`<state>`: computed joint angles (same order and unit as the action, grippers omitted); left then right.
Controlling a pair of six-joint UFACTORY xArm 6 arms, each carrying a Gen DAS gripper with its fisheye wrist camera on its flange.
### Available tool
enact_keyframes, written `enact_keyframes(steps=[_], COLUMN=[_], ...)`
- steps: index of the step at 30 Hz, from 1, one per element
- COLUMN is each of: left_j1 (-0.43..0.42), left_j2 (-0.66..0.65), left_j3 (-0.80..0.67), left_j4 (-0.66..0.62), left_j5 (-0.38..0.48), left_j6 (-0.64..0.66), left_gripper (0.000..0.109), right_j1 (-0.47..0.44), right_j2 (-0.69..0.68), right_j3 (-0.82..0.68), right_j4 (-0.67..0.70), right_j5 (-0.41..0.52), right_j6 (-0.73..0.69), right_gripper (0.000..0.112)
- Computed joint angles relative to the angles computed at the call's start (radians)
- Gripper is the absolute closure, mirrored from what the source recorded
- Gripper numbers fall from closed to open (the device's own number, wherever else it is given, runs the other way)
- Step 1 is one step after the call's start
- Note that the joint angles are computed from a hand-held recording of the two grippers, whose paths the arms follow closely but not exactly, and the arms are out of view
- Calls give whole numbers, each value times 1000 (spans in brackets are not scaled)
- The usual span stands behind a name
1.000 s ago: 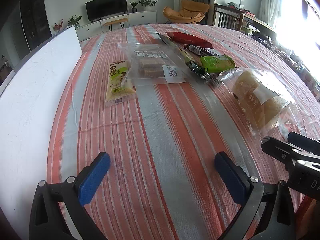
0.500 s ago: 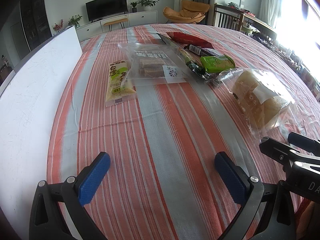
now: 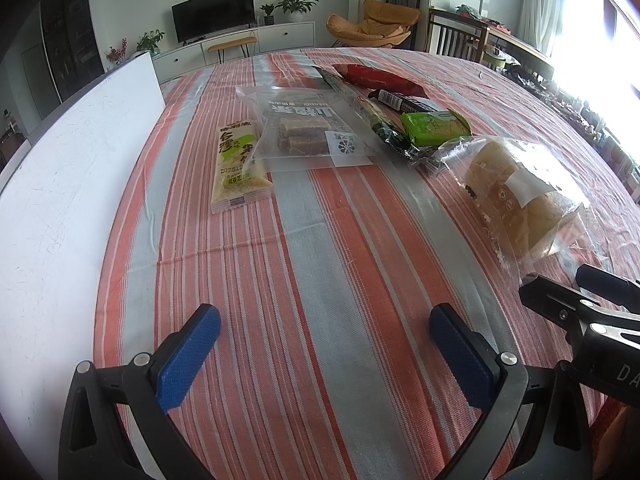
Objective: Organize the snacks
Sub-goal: 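Move the right gripper over the bread bag while the left gripper returns to the table, then grasp the yellow-green rice cake pack with the left gripper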
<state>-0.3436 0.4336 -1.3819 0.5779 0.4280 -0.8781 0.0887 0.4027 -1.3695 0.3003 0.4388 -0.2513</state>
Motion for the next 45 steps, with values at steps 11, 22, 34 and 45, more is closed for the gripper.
enact_keyframes(steps=[11, 22, 34, 45], left_j1=[0, 0, 5, 60], left_j2=[2, 2, -46, 35], left_j3=[-1, -2, 55, -258], left_j4=[1, 4, -211, -239], left_j5=[0, 1, -12, 275], left_j6=[0, -3, 229, 181], left_gripper=[6, 6, 6, 13], right_j1=[-7, 1, -11, -9], right_j2=[-2, -1, -8, -8], right_j3=[-7, 0, 1, 3], right_j4=[93, 9, 186, 169], right_j5=[15, 2, 14, 9], right_j6=[-52, -7, -110, -99], right_gripper=[24, 23, 23, 23])
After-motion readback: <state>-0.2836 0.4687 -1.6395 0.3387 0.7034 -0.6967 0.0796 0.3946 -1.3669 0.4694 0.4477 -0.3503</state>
